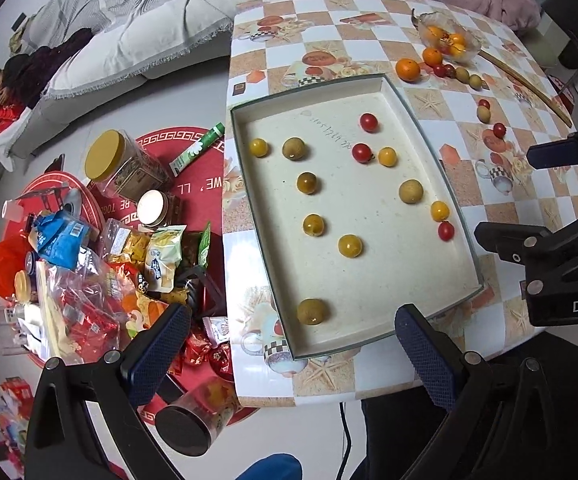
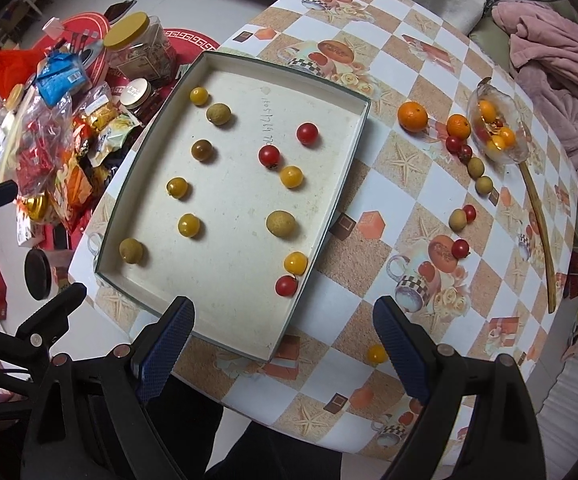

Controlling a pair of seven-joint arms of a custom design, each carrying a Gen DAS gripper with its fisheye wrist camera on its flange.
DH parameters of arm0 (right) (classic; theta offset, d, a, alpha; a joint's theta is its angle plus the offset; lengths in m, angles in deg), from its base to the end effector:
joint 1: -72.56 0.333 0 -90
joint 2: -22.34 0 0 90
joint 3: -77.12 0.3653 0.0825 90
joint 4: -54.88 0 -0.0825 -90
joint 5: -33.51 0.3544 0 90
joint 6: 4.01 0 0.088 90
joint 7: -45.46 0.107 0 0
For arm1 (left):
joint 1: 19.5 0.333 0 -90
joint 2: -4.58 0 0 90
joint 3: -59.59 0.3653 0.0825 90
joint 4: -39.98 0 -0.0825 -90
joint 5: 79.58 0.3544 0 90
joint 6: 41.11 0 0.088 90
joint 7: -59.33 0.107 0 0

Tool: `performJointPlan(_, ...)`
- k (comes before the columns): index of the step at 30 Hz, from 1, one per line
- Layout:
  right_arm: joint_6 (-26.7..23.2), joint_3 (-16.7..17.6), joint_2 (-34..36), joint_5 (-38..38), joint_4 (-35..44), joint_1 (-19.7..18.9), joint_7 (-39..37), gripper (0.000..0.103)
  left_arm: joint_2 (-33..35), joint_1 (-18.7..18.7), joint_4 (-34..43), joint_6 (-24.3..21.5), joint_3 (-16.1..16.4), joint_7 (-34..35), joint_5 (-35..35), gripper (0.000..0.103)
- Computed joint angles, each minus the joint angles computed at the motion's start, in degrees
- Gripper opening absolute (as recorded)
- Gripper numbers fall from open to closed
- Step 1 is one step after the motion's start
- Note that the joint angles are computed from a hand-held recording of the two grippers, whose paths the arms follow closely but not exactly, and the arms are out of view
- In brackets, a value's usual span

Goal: Organize fruits

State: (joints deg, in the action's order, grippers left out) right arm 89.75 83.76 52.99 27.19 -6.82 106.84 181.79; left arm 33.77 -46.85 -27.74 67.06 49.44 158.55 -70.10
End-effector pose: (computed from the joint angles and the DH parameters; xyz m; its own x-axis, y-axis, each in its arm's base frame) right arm 0.5559 0.4337 0.5699 -0.1058 -0.9943 0.0155 -0.9929 0.1048 -0.0561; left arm 0.5981 -0.3980 0.5671 -0.7197 -0.6856 -0.1095 -0.6627 0.7254 -0.1861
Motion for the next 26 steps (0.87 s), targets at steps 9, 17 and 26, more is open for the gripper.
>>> performJointPlan(9,-1.8,-0.2,0.6,-0.8,2.1,0.7,-1.0,0.093,0.2,-0.2,0.7,-0.3,-0.3,1.0,-0.6,0.103)
performJointPlan(17,-2.3,-0.4,0.7,-1.2,2.5,0.9,-0.7,0.093,0.4,-0.3,1.1,-0.4,-0.4,1.3,-1.0,0.103)
performJointPlan(26,-2.5,-0.4,1.0,-1.1,2.9,1.0,-0.6,0.093,-0.5,0.1,-0.1,1.3,-1.0,3.6,-2.4,0.103)
